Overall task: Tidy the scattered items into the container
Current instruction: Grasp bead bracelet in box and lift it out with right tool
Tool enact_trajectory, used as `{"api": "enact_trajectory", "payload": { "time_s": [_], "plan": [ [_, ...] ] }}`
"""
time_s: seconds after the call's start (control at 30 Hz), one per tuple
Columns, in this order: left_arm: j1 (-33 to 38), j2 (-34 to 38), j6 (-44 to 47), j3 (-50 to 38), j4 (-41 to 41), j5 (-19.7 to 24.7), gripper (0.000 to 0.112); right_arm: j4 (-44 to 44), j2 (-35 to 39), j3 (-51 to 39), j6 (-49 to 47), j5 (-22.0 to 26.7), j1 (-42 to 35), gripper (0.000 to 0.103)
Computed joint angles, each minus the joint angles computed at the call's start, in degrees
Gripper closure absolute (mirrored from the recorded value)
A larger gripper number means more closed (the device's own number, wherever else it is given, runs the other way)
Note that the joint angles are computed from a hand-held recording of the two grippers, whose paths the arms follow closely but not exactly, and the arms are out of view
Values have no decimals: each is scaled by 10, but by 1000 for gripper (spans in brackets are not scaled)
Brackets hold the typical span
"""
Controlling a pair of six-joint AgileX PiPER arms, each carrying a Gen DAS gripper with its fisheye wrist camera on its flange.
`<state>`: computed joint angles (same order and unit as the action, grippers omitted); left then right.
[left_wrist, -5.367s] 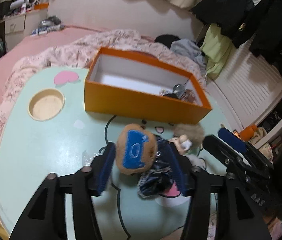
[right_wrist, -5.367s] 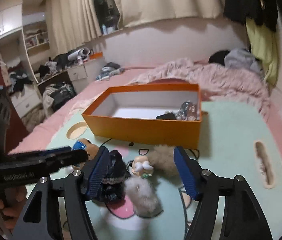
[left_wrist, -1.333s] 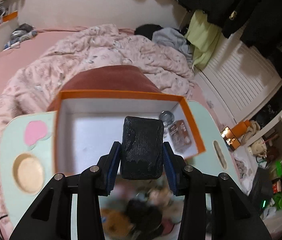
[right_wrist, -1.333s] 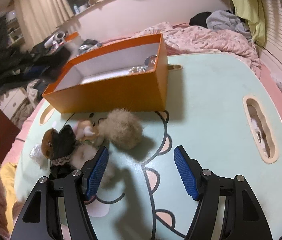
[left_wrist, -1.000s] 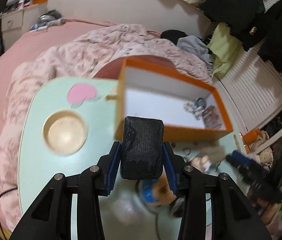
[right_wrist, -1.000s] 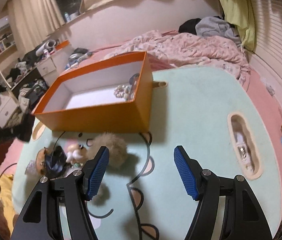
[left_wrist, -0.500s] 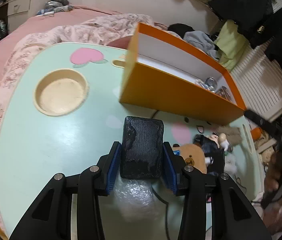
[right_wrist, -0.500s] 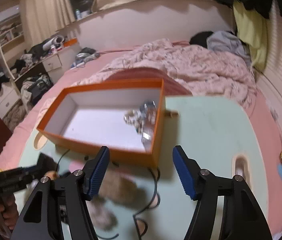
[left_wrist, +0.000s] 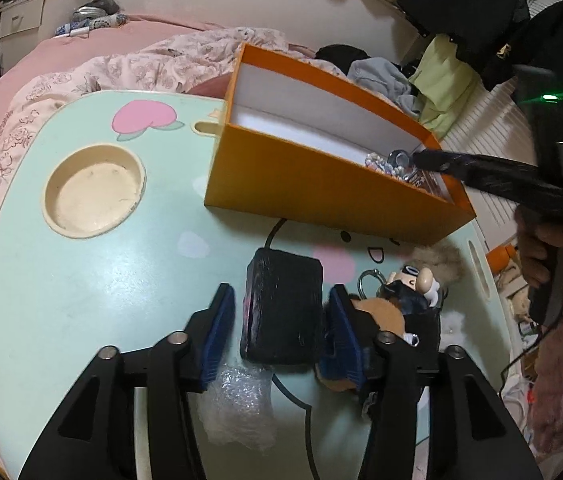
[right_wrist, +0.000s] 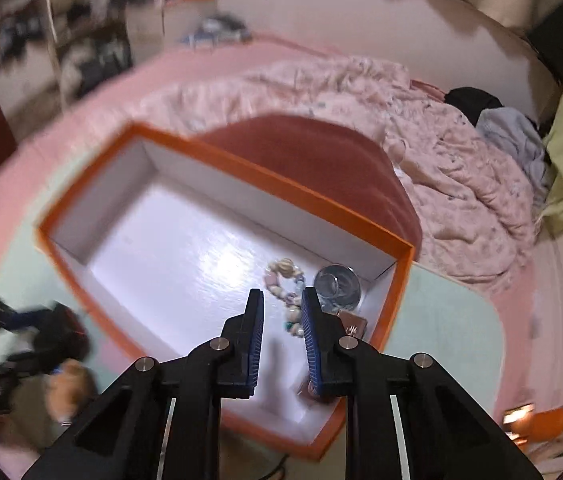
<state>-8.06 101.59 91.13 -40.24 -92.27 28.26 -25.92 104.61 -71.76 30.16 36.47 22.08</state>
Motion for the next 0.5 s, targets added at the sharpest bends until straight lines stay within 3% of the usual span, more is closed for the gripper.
{"api": "enact_trajectory", "payload": {
  "time_s": [0.1,0.4,0.5],
  "plan": [
    [2,-4,12,2,-10,-1,59,38,45,-50,-49,40,-10,84],
    [15,14,0,-13,14,27,59,-65,131,-141,-48,151,21,83],
    [17,21,-3,-17,15,34,59,-67,136,-145,-63,156,27,83]
  ]
}}
